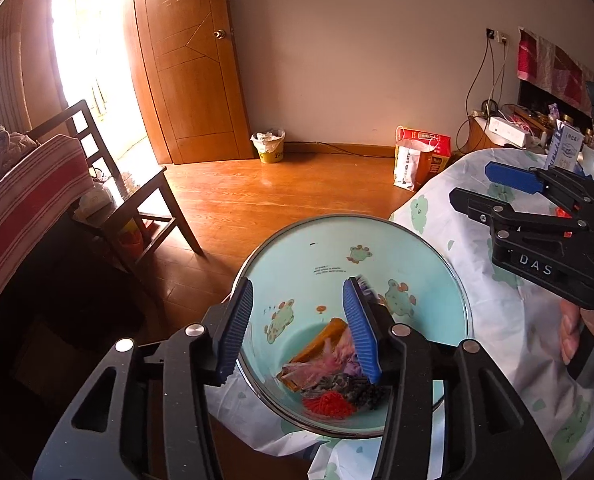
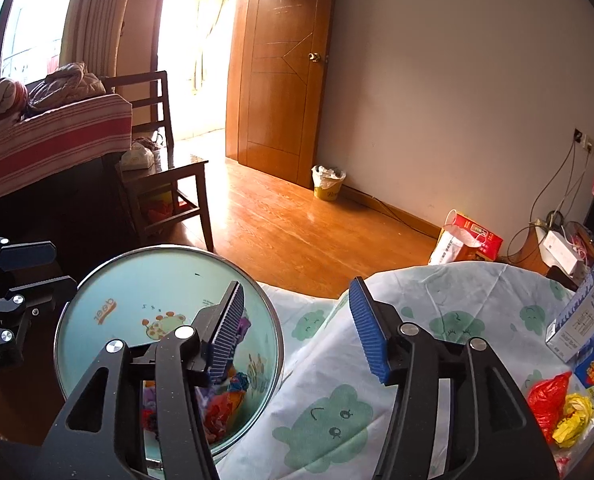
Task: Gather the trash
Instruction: 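Open both tools to drop the pink bag and purple wrapper into the bucket, then grasp the clear plastic bag with red print using the left tool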
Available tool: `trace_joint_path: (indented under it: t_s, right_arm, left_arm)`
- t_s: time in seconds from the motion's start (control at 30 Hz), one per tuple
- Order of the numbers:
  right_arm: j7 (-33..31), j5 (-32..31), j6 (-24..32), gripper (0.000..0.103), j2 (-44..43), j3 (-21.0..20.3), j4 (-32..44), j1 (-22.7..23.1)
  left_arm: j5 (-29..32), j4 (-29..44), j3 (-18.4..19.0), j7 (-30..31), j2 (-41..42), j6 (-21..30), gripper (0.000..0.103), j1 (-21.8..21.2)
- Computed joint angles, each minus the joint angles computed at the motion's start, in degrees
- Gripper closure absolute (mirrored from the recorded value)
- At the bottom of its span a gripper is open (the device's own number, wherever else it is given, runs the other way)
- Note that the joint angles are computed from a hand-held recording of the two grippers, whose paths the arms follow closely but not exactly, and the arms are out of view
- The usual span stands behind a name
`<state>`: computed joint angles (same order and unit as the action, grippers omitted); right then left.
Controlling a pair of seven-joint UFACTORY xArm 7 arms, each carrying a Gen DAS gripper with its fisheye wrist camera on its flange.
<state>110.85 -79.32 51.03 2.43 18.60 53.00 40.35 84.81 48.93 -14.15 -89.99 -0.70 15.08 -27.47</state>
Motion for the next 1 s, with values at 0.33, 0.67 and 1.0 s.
trace_joint_path:
  t_s: [0.33,0.67,1.0]
  right_arm:
    - [0.1,0.1,0.8,0.041,0.2,0.0,0.0,0.3]
    - [0.7,0.0,2.2,0.035,-0.2,0.4,-0.3,0.7]
    - [0.9,4.5,6.5,0.031,-2.6,1.8,-1.3,1.3]
  left_arm:
    - [-0.3,0.0,-0.1,-0.7,-0.2,0.6,0.050,0.0]
    - [0.2,0.2,-0.2,-1.9,0.1,1.0,0.037,-0.2]
    - [-0.1,0.2,-0.3,-1.1,0.7,0.1,0.026,-0.9]
